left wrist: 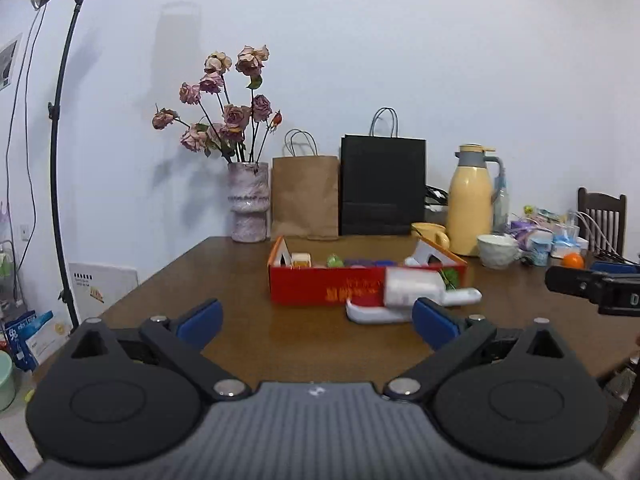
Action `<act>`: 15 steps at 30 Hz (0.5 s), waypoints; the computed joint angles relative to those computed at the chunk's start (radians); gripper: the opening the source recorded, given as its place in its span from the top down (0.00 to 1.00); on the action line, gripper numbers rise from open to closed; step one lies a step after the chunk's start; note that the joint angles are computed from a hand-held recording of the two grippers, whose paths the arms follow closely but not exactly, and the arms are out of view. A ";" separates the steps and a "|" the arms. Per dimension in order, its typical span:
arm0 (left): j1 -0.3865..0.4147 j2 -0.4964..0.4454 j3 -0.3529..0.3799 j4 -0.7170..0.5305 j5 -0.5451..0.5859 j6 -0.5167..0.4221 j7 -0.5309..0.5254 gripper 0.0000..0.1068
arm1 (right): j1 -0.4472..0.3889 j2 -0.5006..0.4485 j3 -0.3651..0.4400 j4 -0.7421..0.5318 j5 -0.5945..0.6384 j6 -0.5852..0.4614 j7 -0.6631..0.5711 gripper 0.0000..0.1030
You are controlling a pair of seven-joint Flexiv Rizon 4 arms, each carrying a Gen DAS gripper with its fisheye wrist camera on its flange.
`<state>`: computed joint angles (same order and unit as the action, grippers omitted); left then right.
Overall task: Organize rigid objects
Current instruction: 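Withdraw both tools from the box toward the white plastic container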
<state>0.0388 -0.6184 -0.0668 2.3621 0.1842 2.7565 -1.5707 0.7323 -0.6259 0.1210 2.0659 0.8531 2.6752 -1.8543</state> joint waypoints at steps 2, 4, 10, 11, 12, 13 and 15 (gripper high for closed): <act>-0.025 -0.013 0.030 0.060 -0.004 0.088 0.032 0.04 | 0.035 -0.013 0.023 0.017 0.058 0.074 0.008 0.00; -0.048 -0.040 0.053 0.107 -0.014 0.178 0.078 0.04 | 0.067 -0.029 0.054 0.036 0.111 0.152 0.019 0.00; -0.027 -0.051 0.014 0.136 0.016 0.197 0.080 0.04 | 0.129 -0.084 0.120 0.045 0.196 0.307 0.025 0.00; -0.030 -0.054 0.010 0.137 0.004 0.204 0.071 0.04 | 0.132 -0.086 0.121 0.036 0.205 0.306 0.003 0.00; -0.030 -0.054 0.008 0.135 0.003 0.203 0.068 0.04 | 0.132 -0.085 0.122 0.026 0.215 0.300 -0.024 0.00; -0.034 -0.058 0.009 0.136 0.000 0.211 0.068 0.04 | 0.130 -0.081 0.126 0.020 0.221 0.290 -0.044 0.00; -0.038 -0.060 0.012 0.137 0.003 0.216 0.075 0.04 | 0.118 -0.076 0.136 0.014 0.221 0.275 -0.051 0.00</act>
<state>0.0013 -0.6787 -0.0548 2.4992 0.1874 2.9727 -1.4953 0.8503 -0.7022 0.2565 2.0803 1.0736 2.9497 -1.9053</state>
